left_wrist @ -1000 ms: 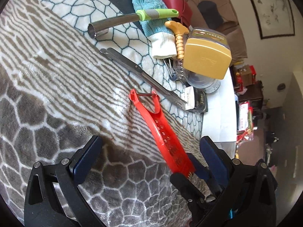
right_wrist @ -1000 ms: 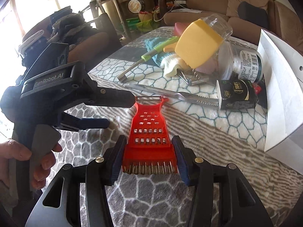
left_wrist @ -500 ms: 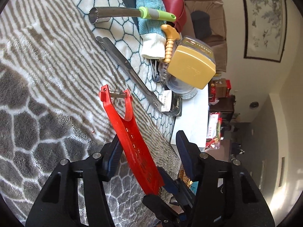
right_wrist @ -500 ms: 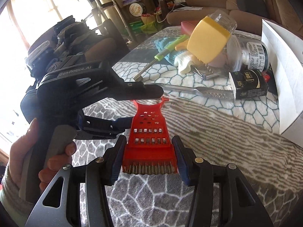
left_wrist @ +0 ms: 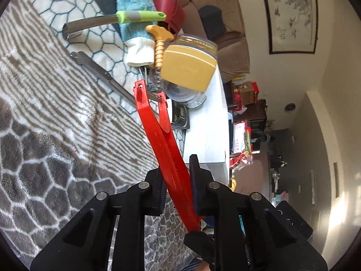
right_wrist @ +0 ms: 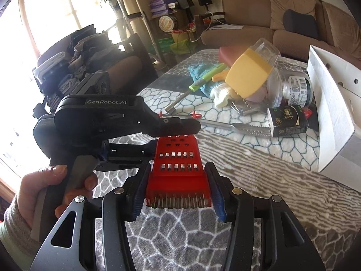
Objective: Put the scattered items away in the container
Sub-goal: 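Lift the red grater and carry it over the white box with the right tool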
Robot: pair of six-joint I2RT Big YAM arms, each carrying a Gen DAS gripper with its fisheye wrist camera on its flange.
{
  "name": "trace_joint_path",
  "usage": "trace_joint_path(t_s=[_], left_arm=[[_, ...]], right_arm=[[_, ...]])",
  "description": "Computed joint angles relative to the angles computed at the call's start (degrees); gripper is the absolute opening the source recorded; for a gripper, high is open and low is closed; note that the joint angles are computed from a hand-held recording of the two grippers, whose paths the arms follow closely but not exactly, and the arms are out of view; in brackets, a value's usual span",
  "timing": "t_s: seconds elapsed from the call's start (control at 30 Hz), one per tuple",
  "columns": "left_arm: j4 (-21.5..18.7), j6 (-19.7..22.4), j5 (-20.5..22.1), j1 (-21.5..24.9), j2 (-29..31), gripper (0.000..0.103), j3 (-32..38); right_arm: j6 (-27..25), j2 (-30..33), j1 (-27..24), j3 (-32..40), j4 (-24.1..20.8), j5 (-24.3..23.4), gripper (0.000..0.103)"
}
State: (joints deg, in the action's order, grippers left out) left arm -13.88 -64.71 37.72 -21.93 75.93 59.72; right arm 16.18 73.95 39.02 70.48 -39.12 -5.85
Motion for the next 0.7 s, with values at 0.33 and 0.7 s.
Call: trace_joint_path(t_s=[0.33, 0.7], left_arm=[[-17.5, 8.07, -3.38, -7.42, 8.43, 0.015, 24.6], [-46.95, 17.63, -8.32, -17.05, 38.75, 0.021, 74.37]], right_arm=[[-1.68, -7.35, -6.09, 2.0, -1.51, 0.86, 0.051], [-3.76, -8.56, -26.13, 5.27, -3.25, -6.17, 0.051]])
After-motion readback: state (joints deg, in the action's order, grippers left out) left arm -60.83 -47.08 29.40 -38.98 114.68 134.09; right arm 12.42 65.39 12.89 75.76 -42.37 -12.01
